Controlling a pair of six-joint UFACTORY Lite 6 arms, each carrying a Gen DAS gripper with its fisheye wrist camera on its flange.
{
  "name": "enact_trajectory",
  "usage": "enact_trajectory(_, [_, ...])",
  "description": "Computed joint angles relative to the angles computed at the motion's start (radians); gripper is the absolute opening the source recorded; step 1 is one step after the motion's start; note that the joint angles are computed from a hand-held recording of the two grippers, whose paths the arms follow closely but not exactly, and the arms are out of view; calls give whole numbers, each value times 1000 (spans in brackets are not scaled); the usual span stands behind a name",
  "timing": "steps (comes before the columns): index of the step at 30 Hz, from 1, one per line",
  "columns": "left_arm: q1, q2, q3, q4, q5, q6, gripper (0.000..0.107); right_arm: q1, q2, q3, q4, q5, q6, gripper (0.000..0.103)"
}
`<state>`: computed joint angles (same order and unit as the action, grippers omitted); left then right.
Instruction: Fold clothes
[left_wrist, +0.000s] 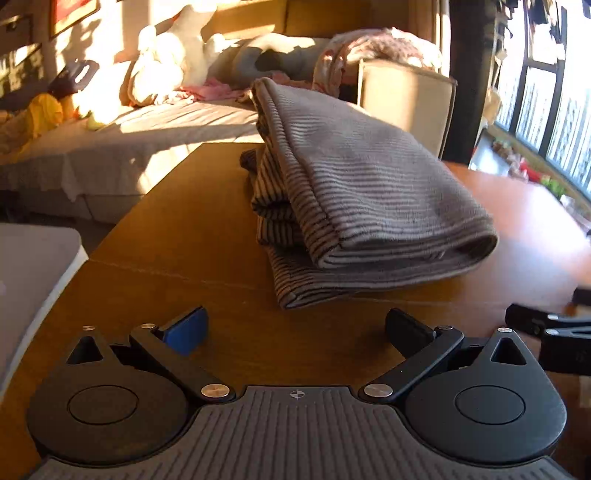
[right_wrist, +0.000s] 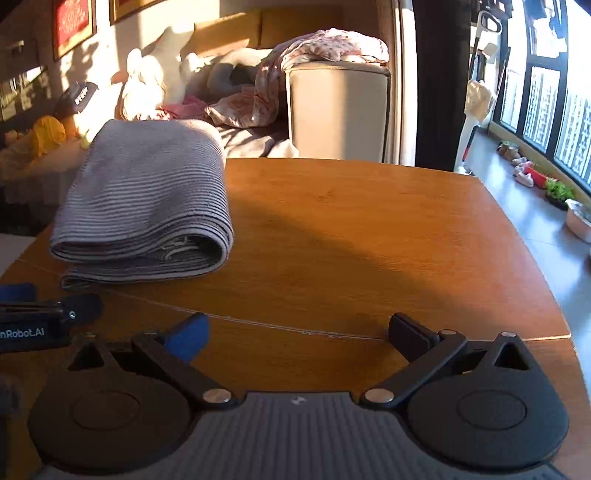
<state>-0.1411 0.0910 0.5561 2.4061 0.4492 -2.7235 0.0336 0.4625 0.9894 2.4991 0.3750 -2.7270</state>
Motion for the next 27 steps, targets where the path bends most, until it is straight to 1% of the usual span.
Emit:
enact_trajectory(1, [-4, 1, 6, -32, -4, 30, 103, -2, 8, 7, -1, 7, -5, 103])
enact_trajectory(2, [-1, 4, 8, -23, -3, 19, 103, -9, 16, 19, -45, 9, 28, 103])
enact_trajectory(3, [6, 9, 5, 21, 2, -21, 103, -13, 21, 25, -68, 12, 44, 103])
enact_trajectory(6, [17, 13, 4, 57, 5, -55, 103, -21, 23, 24, -91, 23, 53, 103])
enact_trajectory(10, [11, 30, 10, 52, 26, -72, 103, -34, 25, 16, -119, 45, 58, 103])
enact_trajectory(12, [-4, 37, 20, 2, 30, -24, 103, -39, 22, 7, -114, 54, 54, 103])
enact_trajectory(27, [-1, 30, 11, 13, 32, -34, 103, -42, 19, 1, -65, 54, 27, 103])
